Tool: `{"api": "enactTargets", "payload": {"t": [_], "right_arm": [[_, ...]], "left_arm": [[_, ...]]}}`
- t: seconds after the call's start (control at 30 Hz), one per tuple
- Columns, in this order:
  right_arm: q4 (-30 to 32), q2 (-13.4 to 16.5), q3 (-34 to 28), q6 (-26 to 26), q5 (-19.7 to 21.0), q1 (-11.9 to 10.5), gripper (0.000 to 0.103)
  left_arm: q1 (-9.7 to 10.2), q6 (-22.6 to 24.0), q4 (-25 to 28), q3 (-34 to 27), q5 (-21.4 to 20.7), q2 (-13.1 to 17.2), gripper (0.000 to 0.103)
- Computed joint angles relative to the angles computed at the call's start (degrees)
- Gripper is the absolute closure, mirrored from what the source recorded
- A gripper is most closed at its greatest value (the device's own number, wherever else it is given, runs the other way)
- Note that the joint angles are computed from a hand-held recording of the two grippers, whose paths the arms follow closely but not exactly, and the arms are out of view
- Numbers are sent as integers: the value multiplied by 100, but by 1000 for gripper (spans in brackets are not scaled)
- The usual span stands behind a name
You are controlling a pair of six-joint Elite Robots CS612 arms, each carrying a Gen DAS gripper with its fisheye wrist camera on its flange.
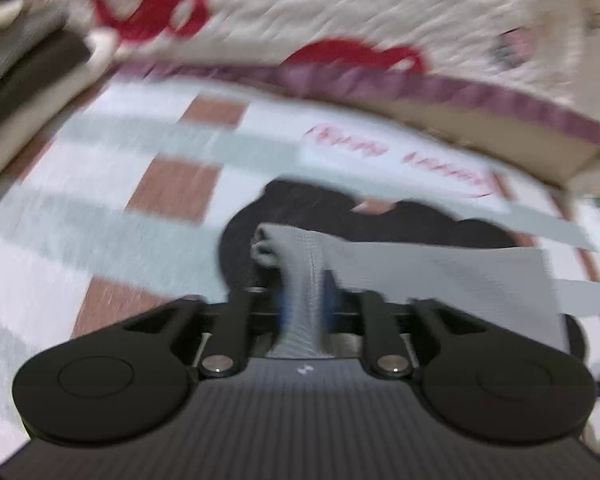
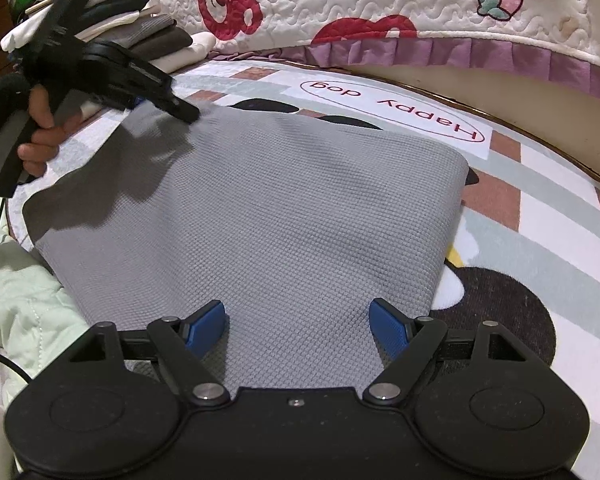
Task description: Fold clothes
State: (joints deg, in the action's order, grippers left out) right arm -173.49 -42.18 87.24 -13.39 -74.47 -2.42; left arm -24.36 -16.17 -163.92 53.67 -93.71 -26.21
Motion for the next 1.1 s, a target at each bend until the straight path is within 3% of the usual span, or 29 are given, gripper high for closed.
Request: {"api": "enactTargets", "payload": {"t": [0.13, 0.2, 0.3, 0.43, 0.5, 0.6, 0.8, 0.83, 0.87, 0.9, 1.1], "right_arm": [[-2, 2, -4, -12, -2, -4, 20], [-13, 5, -4, -16, -20, 1, 20], [-22, 11, -10, -26, -41, 6, 19], [-35, 9, -4, -26, -60, 13, 19], [-41, 10, -2, -27, -64, 14, 19], [-50, 10, 1, -28, -71, 15, 19], [-63, 10, 5, -32, -82, 18, 19], [-62, 11, 3, -34, -80, 16, 19], [-61, 11, 1, -37, -76, 15, 19], [-59, 12, -1, -39, -72, 14, 19], [-48, 14, -8, -34, -72, 14, 19]], "left_arm": [[-118, 1115, -1448, 840, -248, -355, 92], [-168, 1414, -1399, 1150, -576, -531, 90], [-220, 1548, -837, 1357, -949, -652, 89], [-305, 1973, -361, 1491, -907, -723, 85], [-302, 1940, -307, 1525, -958, -759, 70], [-306, 1911, -326, 1543, -882, -796, 55], [-296, 1665, -331, 1314, -936, -672, 54], [-297, 1623, -323, 1245, -955, -630, 55], [-299, 1588, -312, 1176, -968, -589, 66], [-313, 1677, -260, 1111, -875, -564, 95], [-365, 2192, -241, 565, 790, -439, 96]]}}
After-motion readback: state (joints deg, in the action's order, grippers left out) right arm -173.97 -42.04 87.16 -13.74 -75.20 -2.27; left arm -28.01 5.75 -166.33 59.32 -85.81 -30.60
